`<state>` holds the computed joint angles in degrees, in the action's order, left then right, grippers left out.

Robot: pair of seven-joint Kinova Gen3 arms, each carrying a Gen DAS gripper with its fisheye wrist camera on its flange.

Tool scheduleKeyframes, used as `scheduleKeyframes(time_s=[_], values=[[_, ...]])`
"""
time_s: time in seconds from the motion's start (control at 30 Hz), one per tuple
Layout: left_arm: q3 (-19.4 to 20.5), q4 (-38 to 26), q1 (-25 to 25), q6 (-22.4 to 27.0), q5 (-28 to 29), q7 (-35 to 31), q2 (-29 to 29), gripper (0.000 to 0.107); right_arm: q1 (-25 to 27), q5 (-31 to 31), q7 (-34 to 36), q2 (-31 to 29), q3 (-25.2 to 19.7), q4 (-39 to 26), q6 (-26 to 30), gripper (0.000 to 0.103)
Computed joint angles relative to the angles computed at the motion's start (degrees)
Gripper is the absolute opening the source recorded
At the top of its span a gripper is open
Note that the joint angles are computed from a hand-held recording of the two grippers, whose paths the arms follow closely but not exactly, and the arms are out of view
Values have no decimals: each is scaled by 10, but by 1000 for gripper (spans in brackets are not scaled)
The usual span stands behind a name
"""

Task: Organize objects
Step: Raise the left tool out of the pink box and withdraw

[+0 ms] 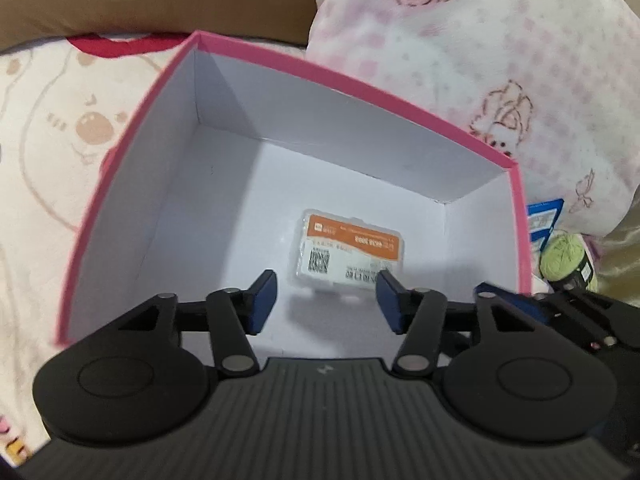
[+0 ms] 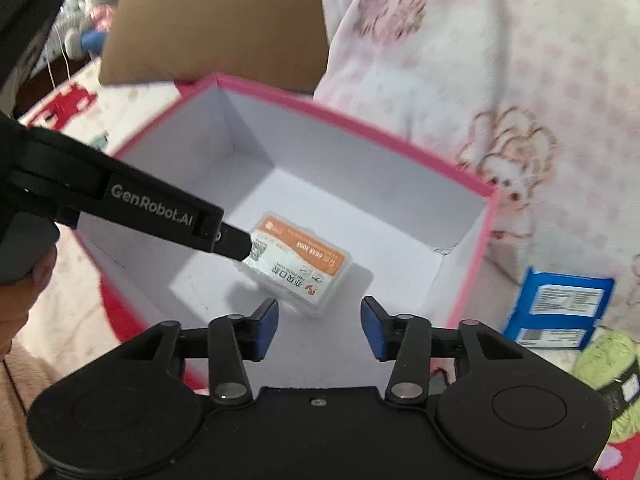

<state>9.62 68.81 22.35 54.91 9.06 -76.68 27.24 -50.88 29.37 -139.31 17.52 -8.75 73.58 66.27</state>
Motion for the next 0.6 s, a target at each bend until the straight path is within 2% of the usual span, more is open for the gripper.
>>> scheduleKeyframes(time_s=[0.07, 0.23, 0.33, 0.47, 0.6], values=[[-9, -5, 18, 16, -28, 11, -16, 59, 7, 1, 2, -23, -6, 21, -20, 54], [2, -2, 17, 49, -24, -2, -58, 61, 31, -5, -31, -73, -13, 71, -43, 56], [0, -3, 29, 65, -39, 12, -81, 62, 45, -10, -36, -96, -27, 76, -35, 60], [10, -3, 18, 86, -13, 3, -104, 62, 52, -1, -46, -118, -49, 81, -24, 68], [11, -2, 32, 94, -25, 21, -130, 62, 48, 15, -62, -133, -67, 76, -9, 73]])
